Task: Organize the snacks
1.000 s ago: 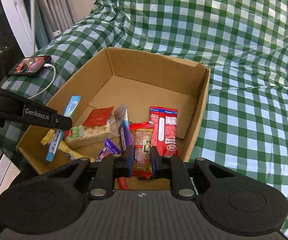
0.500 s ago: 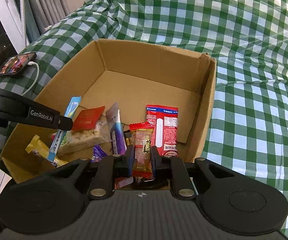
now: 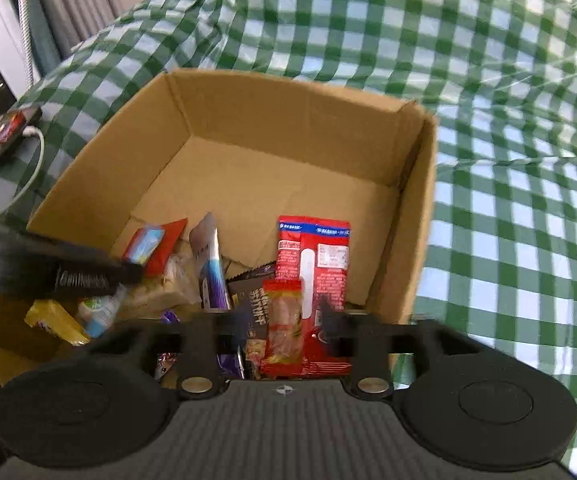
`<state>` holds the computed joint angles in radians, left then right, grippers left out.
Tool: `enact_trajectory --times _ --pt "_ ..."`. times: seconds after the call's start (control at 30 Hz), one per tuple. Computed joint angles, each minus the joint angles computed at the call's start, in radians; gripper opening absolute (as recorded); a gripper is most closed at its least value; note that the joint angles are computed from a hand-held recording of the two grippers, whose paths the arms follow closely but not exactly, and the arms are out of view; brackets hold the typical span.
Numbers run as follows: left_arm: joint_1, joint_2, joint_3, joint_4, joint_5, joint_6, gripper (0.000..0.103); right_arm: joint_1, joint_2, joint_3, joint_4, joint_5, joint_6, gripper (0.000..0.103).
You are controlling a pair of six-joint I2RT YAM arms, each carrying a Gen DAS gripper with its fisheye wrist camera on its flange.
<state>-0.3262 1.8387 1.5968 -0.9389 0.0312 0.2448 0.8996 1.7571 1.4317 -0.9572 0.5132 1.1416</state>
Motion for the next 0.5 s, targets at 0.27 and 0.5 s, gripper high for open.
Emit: enact_trajectory --times 0.27,0.5 --pt "0.085 -0.303 -0.229 0.023 0.035 0.034 0.103 0.214 -0.025 0.105 -0.229 0.116 0.252 0.096" --pt "0.138 -0.525 -0.291 -0.073 0.091 0.051 0.103 0.373 0.072 0.34 -0.506 0.234 0.495 0.099"
